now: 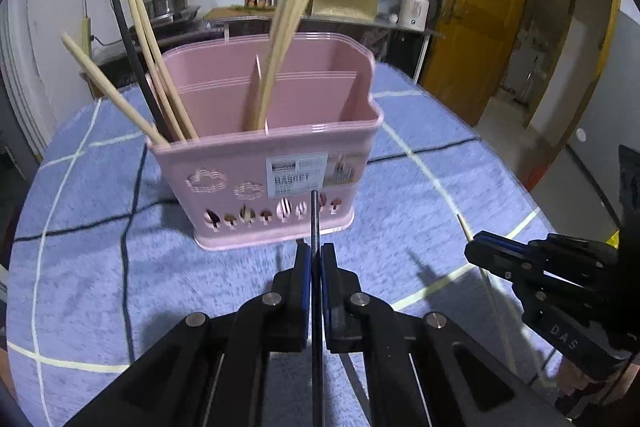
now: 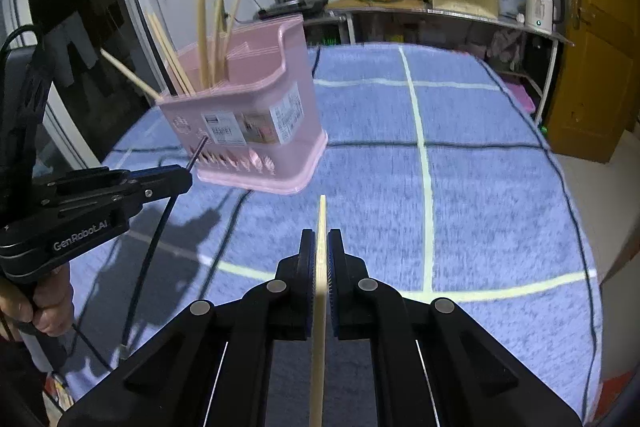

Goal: Organize utensils
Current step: 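Grasp a wooden chopstick with the right tool while the left tool grasps a black chopstick, then lift both held chopsticks upright and carry them toward the pink basket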

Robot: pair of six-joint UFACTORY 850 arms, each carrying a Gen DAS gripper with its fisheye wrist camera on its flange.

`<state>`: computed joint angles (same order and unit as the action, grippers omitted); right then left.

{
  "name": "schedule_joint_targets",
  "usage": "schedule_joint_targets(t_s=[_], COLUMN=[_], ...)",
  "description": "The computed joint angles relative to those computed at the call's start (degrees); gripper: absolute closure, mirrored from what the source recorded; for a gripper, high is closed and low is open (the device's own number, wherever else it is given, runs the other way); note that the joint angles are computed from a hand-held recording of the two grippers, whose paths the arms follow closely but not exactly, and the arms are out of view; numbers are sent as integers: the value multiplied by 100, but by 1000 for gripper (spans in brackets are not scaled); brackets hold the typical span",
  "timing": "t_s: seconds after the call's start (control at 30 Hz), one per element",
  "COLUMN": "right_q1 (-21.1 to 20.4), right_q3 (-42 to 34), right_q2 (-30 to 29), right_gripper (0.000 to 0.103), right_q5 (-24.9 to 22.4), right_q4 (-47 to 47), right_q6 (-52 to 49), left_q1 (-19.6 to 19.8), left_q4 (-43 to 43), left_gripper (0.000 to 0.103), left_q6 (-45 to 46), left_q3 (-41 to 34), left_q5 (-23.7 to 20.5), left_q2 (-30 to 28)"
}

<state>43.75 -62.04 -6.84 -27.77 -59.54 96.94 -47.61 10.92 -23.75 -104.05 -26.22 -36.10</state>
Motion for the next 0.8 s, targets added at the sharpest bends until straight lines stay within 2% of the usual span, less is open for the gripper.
schedule_joint_targets(t_s=[0.4,0.8], right_q1=[130,347], right_q3=[-227,-226], right_q2=[258,438], right_gripper=[97,97], right_q5=[-317,-577], right_q4=[-950,-1306], right_q6=[655,885], left_q1=[11,-38], left_q4=[323,641], left_gripper=[99,99], left_q6=[-191,-434], left_q3=[351,781], left_q5=[491,814], left_q2=[713,1242])
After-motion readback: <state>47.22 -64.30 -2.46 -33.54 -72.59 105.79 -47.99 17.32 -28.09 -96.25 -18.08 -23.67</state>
